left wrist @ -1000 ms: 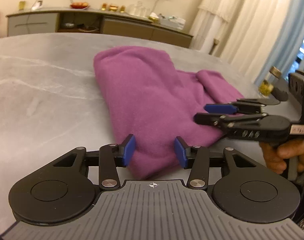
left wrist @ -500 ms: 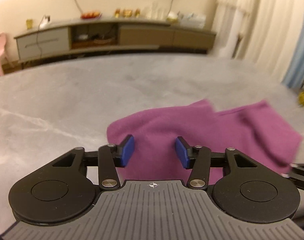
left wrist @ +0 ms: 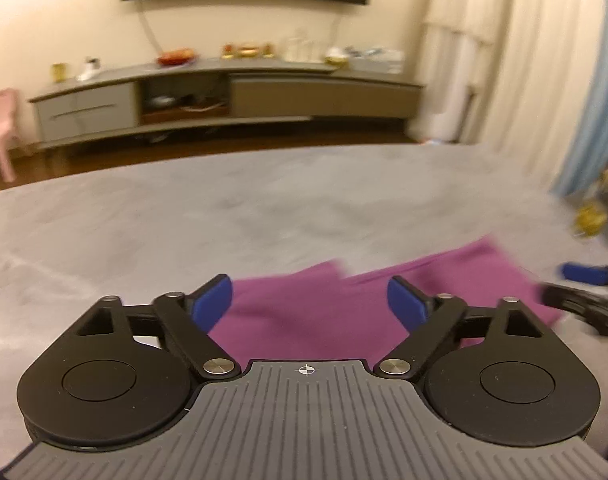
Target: Fold clothes
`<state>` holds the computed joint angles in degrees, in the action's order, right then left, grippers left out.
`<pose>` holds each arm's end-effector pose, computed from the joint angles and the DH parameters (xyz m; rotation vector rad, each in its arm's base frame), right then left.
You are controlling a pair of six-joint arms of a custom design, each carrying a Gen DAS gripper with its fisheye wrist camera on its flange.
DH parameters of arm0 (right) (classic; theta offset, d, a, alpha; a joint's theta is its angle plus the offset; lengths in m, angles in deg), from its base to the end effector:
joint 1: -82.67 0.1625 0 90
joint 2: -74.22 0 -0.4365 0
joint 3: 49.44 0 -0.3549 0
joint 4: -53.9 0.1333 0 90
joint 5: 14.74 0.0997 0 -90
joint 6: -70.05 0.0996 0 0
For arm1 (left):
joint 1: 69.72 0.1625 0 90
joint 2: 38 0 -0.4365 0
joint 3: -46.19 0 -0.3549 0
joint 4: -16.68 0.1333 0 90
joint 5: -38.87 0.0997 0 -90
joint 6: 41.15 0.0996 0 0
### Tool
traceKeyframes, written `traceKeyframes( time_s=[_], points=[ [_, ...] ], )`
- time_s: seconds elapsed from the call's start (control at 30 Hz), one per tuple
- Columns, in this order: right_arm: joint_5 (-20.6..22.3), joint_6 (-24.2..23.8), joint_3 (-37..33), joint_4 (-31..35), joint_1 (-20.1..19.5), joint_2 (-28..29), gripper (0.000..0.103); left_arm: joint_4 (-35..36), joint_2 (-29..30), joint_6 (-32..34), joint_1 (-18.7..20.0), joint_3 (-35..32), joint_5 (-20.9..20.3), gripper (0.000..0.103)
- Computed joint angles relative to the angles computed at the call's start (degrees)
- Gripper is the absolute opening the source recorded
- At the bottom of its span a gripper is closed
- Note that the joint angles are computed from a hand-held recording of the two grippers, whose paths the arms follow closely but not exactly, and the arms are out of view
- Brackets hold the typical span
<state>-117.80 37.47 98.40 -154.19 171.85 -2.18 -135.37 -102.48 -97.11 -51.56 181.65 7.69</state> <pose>0.1057 -0.3561 0.2562 0.5727 -2.4701 0.9626 -0.3065 -0.3305 0.1545 0.4240 2.2965 -1.1009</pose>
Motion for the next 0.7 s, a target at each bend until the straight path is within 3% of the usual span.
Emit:
traceKeyframes(
  time_s=[0.13,0.17,0.2,0.23,0.27,0.3,0.37,0.5,0.7],
  points=[
    [-3.98,5.16,-2.77,7.14,-2.59,0.42,0.075,-11.82,6.57,11.69,2.83,-6.47,-9.04,0.083],
    [-3.83,4.67,-2.57,6.94,-2.4,0.49,0.069,-13.14,8.16,12.94,3.7,-8.11,-10.9,0.083],
    [-3.65,4.14,-2.35,6.67,-2.24,0.58,0.054,-14.15,9.69,13.93,4.56,-9.77,-12.68,0.083],
    [-2.71,3.78,-2.18,7.35,-2.38,0.03,0.048,-14.21,11.23,14.28,5.24,-11.55,-13.99,0.083],
    [-2.15,2.92,-1.6,6.12,-2.32,-0.17,0.025,-13.63,12.54,14.51,5.67,-13.2,-14.71,0.083],
    [-2.2,1.03,-0.68,3.83,-1.89,-0.11,0.013,-13.12,13.9,14.95,6.31,-14.95,-15.48,0.083],
    [-1.09,-1.9,0.74,-2.0,-0.97,0.86,0.012,-12.49,15.75,15.39,7.19,-17.6,-16.67,0.083],
    [5.51,-6.39,4.12,-6.47,-0.16,-0.07,0.011,-11.82,18.69,15.8,8.65,-22.1,-18.83,0.083],
    [9.4,-14.17,8.6,-13.99,2.5,2.89,0.011,-4.8,22.04,18.9,10.9,-28.41,-21.74,0.083]
  ],
)
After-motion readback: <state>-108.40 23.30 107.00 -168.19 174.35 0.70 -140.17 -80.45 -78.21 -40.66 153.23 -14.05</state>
